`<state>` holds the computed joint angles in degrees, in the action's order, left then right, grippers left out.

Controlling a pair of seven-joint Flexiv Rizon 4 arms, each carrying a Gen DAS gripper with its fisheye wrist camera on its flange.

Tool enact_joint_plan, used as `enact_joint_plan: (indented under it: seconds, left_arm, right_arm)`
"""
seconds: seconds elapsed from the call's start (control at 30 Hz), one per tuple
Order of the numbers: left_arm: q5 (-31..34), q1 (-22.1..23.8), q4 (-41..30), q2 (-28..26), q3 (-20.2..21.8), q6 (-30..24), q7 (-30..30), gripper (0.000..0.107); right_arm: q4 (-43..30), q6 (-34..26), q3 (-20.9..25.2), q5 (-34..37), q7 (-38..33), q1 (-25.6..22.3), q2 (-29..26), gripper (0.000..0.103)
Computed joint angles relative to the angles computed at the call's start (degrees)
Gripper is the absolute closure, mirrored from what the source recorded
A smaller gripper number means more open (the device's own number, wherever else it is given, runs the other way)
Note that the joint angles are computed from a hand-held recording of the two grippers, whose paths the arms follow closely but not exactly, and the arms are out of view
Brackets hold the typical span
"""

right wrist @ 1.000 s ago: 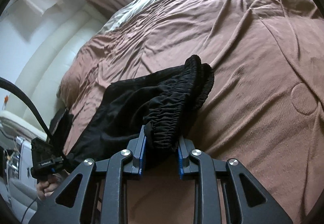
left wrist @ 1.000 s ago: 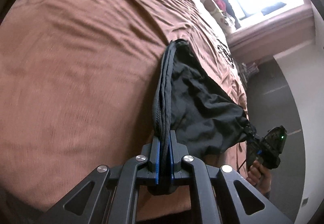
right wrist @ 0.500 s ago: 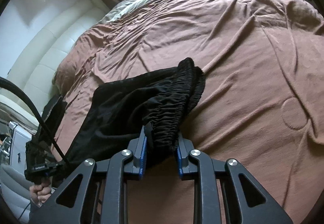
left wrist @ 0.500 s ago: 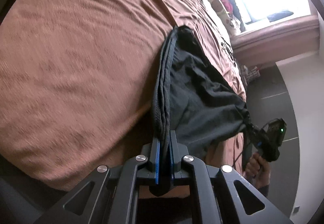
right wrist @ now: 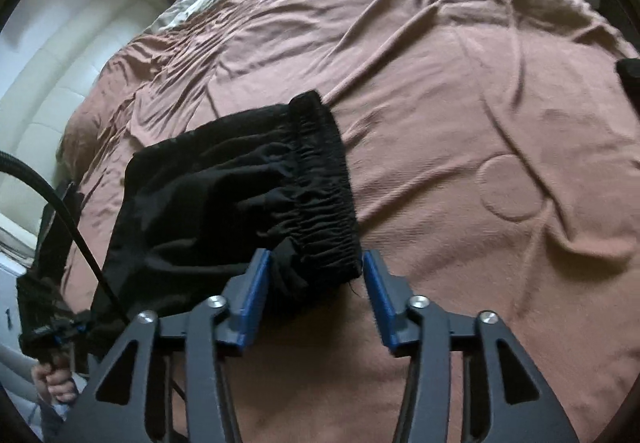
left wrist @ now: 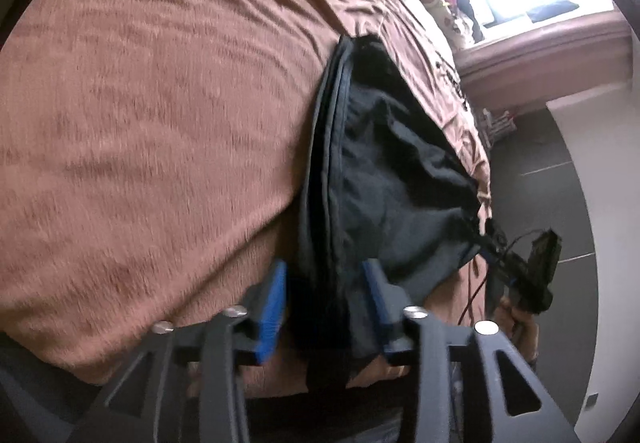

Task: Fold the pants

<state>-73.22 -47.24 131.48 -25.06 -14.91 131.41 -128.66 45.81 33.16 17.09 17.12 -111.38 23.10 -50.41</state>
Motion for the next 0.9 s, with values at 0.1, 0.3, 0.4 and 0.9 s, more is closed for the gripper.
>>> enact_joint_plan:
  seconds: [0.1, 0.3, 0.4, 0.9]
  left_arm:
    - [0.4, 0.5, 0.8, 0.4, 0.4, 0.4, 0.3, 0.051]
    - [6.4, 2.7, 1.0, -0.2, 2.2, -2.0, -2.1, 0.051]
    - [11.4, 4.3, 1.4, -0.7, 2.9, -2.4, -5.1, 0.051]
    - [18.0, 5.0, -1.9, -1.9, 8.0, -8.3, -2.6, 0.065]
  right_arm:
    - [4.8, 3.8, 1.3, 2.1, -1.9, -1.6, 3.5, 0.056]
    - [13.2, 9.0, 3.9, 5.4, -7.3, -2.9, 9.5, 0.056]
    - [17.6, 11.4, 4.3, 5.6, -8.9, -2.1, 11.8, 0.056]
    - [18.6, 13.0, 4.8, 3.2, -8.8, 3.9, 10.3, 0.056]
